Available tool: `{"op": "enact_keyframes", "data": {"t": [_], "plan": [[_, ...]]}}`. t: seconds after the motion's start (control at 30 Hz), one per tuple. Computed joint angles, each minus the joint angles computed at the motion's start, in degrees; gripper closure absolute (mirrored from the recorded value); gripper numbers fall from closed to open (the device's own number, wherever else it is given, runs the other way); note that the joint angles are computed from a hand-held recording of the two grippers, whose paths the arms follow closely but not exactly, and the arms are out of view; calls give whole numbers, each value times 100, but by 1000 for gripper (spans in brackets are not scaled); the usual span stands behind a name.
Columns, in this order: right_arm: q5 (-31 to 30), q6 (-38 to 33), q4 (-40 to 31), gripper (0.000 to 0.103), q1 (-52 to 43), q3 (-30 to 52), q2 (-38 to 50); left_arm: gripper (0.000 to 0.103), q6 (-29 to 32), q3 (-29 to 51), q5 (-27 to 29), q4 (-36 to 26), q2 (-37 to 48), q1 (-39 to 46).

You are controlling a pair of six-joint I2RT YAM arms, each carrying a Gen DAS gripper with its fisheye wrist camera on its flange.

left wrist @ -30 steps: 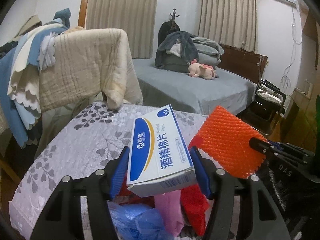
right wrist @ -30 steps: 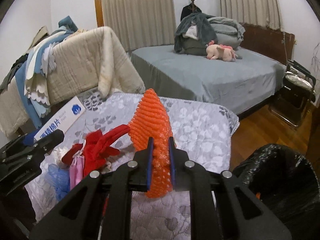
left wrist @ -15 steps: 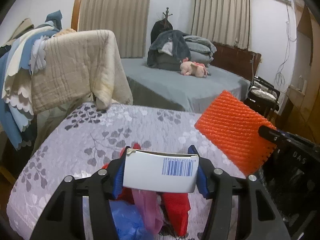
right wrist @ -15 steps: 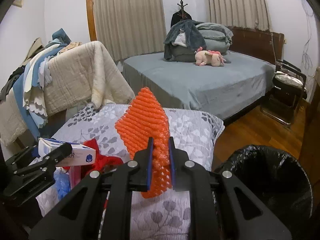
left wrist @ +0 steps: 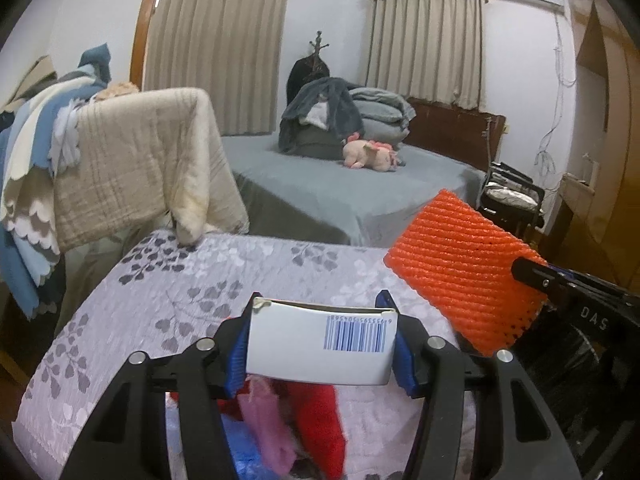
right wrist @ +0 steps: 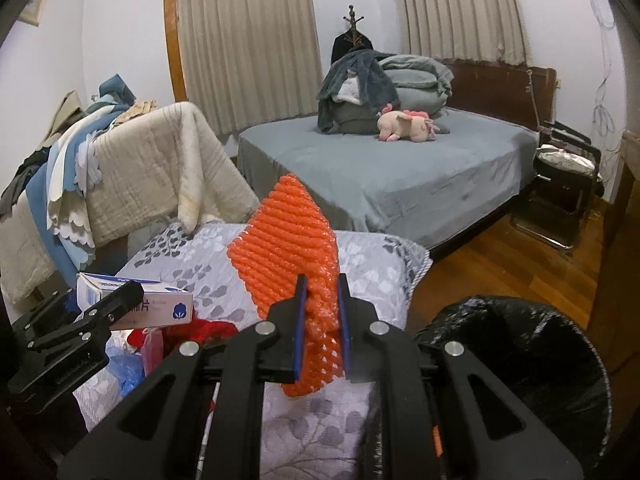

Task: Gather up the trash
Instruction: 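Drop the box into the bin with the left gripper while the right drops the orange scrubber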

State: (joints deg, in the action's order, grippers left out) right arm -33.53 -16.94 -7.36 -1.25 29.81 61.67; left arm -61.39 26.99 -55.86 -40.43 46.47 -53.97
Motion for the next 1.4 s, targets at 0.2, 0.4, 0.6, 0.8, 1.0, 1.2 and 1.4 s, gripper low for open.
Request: {"op": "enact_keyframes", "data": {"t": [0.2,0.4,0.6,0.8,1.0,1.2,1.4], "plan": [[-299,-375,-474,90,-658,215,-104,47,265,372,-34,468,586,-187],[-651,-831,-864,90,-1442,461,-74,47,585,641,118,1198,1252,-330],[-1038,-1486,-1208,90,-2506,778,263,47,997,935,381,2076,1998,-431],[-1148,-1885,-1242,90,-3304,1047,755,46,1436,1306,677,2928,2798,-541],[-1139,-2090,-1033,90,-3838,1278,1355,47,1799,1784,973,3570,3614,-608],[-978,-2165,-687,90,-4146,1394,1908,46,2073,2278,1340,4043,4388,-563],[-803,-2224,-448,86,-4335,1491,2370,46,2258,2590,1638,4301,4889,-526]]}}
